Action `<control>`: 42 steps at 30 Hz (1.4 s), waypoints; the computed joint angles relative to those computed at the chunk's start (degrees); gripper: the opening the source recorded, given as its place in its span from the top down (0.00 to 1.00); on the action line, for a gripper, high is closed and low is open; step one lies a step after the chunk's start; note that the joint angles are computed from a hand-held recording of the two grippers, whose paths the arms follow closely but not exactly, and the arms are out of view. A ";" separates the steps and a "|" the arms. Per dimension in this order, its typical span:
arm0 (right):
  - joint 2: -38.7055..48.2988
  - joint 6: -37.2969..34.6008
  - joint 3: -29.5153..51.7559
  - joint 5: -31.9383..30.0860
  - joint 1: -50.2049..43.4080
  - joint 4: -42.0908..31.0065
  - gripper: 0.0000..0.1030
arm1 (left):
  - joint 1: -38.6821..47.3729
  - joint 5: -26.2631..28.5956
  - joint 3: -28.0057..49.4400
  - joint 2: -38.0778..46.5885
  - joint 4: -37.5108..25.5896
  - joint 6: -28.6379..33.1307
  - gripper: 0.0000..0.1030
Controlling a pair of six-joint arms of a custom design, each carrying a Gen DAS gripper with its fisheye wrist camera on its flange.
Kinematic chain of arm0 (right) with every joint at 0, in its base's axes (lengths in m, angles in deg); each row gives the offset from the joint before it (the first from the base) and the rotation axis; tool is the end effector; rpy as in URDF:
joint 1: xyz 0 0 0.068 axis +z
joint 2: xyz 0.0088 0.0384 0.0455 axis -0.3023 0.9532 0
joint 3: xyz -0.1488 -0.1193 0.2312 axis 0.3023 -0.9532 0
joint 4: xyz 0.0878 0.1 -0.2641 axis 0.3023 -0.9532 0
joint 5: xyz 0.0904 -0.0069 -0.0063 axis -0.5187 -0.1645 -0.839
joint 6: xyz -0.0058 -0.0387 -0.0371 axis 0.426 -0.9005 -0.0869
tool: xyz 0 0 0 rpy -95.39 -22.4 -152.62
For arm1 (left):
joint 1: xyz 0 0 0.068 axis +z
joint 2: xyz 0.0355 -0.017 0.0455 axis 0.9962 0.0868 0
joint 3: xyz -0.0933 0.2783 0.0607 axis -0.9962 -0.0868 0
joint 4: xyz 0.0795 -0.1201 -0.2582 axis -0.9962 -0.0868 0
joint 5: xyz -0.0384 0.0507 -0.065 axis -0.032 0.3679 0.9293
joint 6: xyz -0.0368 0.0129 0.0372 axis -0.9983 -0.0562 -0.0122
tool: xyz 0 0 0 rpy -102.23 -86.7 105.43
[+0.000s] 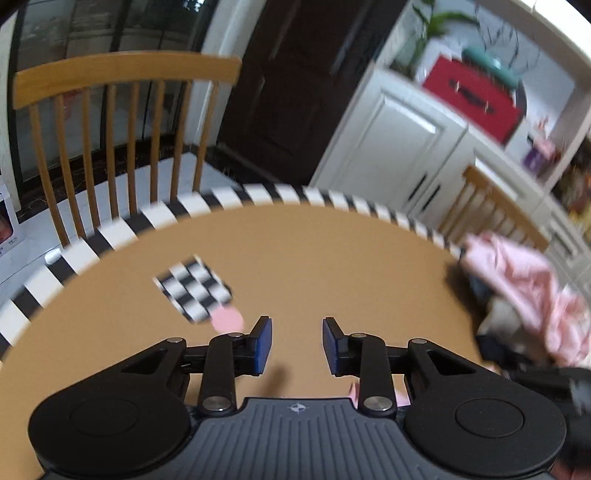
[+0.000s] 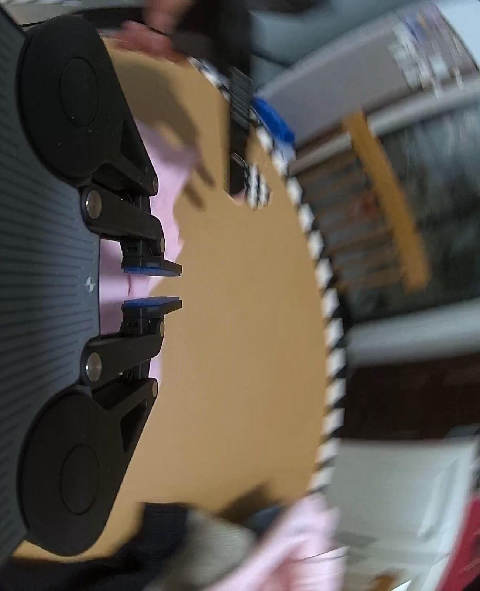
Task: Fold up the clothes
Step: 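Move both open grippers over the folded pink shirt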
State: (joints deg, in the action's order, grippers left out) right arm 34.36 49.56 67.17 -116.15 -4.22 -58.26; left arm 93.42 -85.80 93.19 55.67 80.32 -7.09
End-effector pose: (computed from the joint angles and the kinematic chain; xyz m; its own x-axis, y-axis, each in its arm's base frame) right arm 0.2836 0.0887 0.1568 -0.4717 -0.5352 -0.7007 -0.8355 0.5254 0.1611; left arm 0.2477 0.0352 0.1845 -0.5298 -0.5134 -0.6751 -0.3811 0.8552 -0.3513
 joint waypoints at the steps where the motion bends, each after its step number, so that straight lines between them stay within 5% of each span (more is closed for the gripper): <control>1: -1.94 -5.29 -0.50 -0.10 0.45 -3.00 0.86 | 1.47 1.20 -0.09 -1.78 -0.98 0.98 0.69; 5: -1.21 -14.05 1.42 1.27 2.75 -15.68 0.88 | 5.21 6.69 -0.48 -8.03 -8.23 5.02 0.64; 9: 1.92 -5.11 0.69 4.55 5.22 -8.03 0.88 | 2.84 11.37 -2.20 -10.74 -13.97 9.34 0.63; 16: 7.89 3.73 4.26 7.06 9.23 -0.69 0.88 | -8.57 6.37 -4.35 -6.60 -9.98 9.43 0.63; 27: 10.18 12.21 7.69 9.84 7.46 4.58 0.83 | -9.31 2.78 1.37 5.50 -2.94 10.05 0.61; 36: 6.43 -2.45 9.65 3.14 4.25 -10.27 0.82 | -6.79 -0.17 4.98 12.80 -0.68 6.73 0.61; 42: 11.90 3.87 10.87 5.62 5.36 -6.60 0.86 | -3.06 1.92 3.33 7.85 -1.61 2.03 0.61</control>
State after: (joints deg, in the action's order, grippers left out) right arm 46.25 53.44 78.04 -110.53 1.14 -64.86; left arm 90.36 -83.89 96.53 63.52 78.71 -5.06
